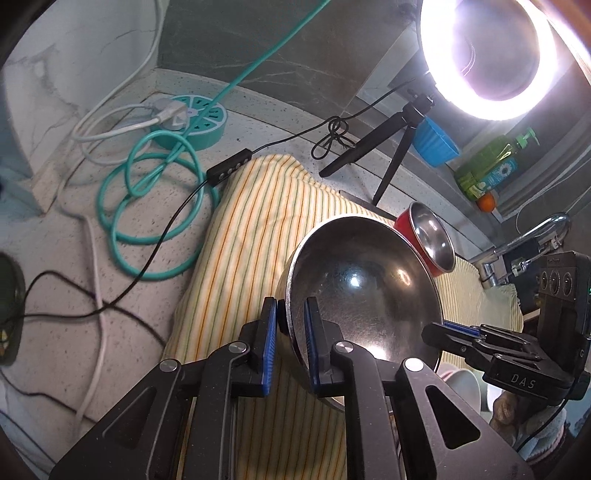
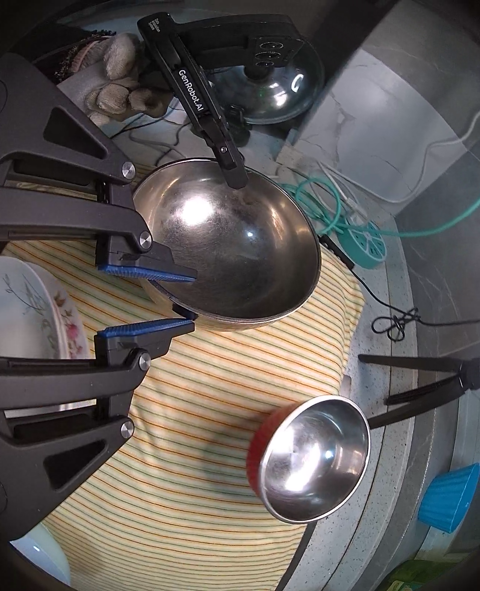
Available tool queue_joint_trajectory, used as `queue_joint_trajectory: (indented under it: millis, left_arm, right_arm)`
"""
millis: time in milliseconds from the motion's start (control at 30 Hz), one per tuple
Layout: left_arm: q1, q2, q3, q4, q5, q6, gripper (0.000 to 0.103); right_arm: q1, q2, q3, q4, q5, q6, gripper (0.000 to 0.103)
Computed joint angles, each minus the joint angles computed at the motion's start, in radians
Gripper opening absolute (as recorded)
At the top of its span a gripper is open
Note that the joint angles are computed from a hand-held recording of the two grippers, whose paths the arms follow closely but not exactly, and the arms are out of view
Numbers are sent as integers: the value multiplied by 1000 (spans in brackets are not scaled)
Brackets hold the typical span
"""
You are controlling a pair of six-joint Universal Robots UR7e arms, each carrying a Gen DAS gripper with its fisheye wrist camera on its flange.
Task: Organize plates and bowls
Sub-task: 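Carry the large steel bowl with the left gripper beside the plate stack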
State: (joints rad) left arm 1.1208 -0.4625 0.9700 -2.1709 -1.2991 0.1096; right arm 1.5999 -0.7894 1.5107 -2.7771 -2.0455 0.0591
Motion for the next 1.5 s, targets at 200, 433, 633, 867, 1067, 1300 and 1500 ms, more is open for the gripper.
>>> queue_joint_trajectory:
  millis: [200,433,633,867,1067,1300,1500]
  left_arm:
    - [3,-101,149,-67,0,-28,13]
    - [4,-195,289,-129,10,-51,13]
    - [6,-253,379,-164,21,-80,13]
    - [10,-291,435,-165,30,-99,13]
    - [12,-304,454,-149,35,-102,13]
    - [14,-308,457,-124,43,-104,12]
    - [10,-311,458,-121,47,-96,18]
  right_arm:
    - [27,-24,59,-1,11,-11,21]
    - [42,-47,124,3,31,-18,21]
    - [45,-48,157,7,49,-14,21]
    - [41,-46,180,17,62,-12,21]
    - [40,-50,200,9,68,-7,21]
    - [41,-51,210,6,70,-11,21]
    - [47,-56,216,-20,67,-26,28]
